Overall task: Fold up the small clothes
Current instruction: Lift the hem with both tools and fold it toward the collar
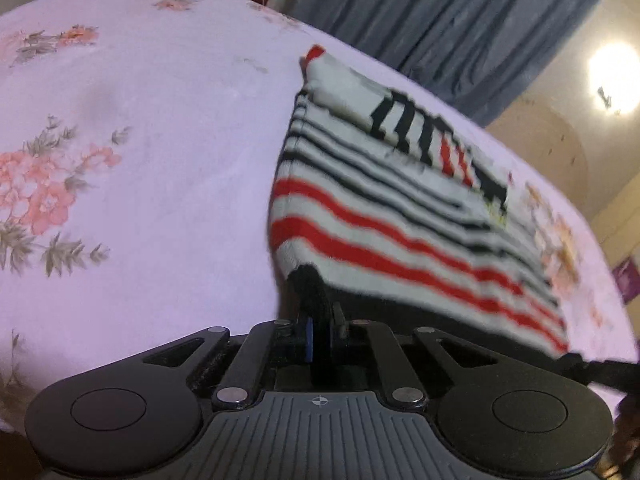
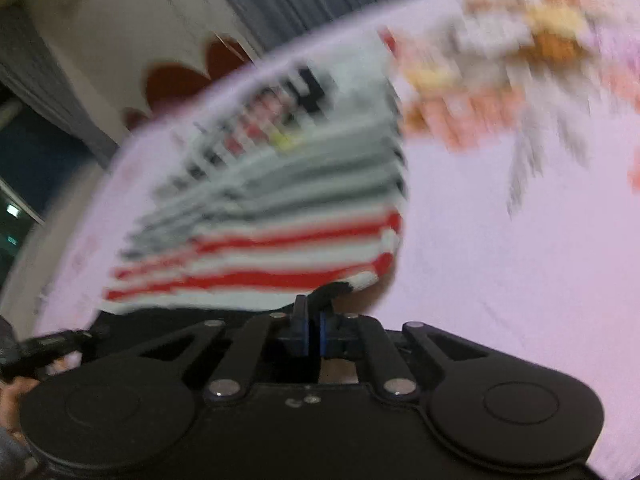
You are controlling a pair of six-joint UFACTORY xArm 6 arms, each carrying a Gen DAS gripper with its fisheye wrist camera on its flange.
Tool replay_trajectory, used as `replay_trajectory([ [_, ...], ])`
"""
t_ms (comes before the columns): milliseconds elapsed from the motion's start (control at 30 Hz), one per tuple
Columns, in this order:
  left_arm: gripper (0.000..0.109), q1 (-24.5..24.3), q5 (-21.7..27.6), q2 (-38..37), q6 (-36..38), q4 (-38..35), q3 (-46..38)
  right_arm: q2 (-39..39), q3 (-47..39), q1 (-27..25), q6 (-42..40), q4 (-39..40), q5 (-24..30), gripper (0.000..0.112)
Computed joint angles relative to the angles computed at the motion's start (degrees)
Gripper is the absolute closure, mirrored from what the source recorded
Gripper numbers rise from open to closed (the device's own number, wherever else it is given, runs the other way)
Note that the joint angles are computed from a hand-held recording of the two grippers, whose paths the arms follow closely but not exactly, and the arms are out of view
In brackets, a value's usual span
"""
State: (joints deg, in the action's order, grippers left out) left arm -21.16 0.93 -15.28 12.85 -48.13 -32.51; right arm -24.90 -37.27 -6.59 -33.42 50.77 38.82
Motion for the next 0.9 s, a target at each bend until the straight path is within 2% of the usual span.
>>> replay_trajectory([
  [100,0.102,-0.56,-0.32,1.06,14.25,-17.55,-5.69,-0.09,-1.61,-0.24,-3.5,7.63,-0.94,0.108],
  [233,0.102,1.33,1.1,9.29,37.91,-40.82,-19.44,5.51,-9.62,1.11,-5.79,10.49,-4.8,0.108],
  [300,0.102,2.38,1.59,14.76,42.06,-44.34,-26.78,9.93,-14.72,1.58,-6.15,11.17,-6.75,0.108],
  [400,0.102,4.19,3.31,23.51,34.85,-36.55,-37.23,19.23,-25.26,1.35,-3.57,11.46,-7.13,0.108],
  [567,0.103,8.1,9.37,38.86,8.63,-7.84,-54.52,34.54,-42.43,2.74,3.53,7.44,-7.49,0.108],
  [700,0.102,10.7,17.03,52.04,-6.61,9.44,-71.85,47.57,-57.38,2.83,14.07,0.42,-4.98,0.108],
  [800,0.102,11.86,23.55,61.34,-13.35,15.73,-85.36,55.99,-67.51,2.86,21.01,-5.23,-2.39,0.108],
  [900,0.102,12.47,27.95,68.1,-13.7,14.88,-95.7,63.62,-77.35,2.67,26.77,-9.59,1.32,0.108],
])
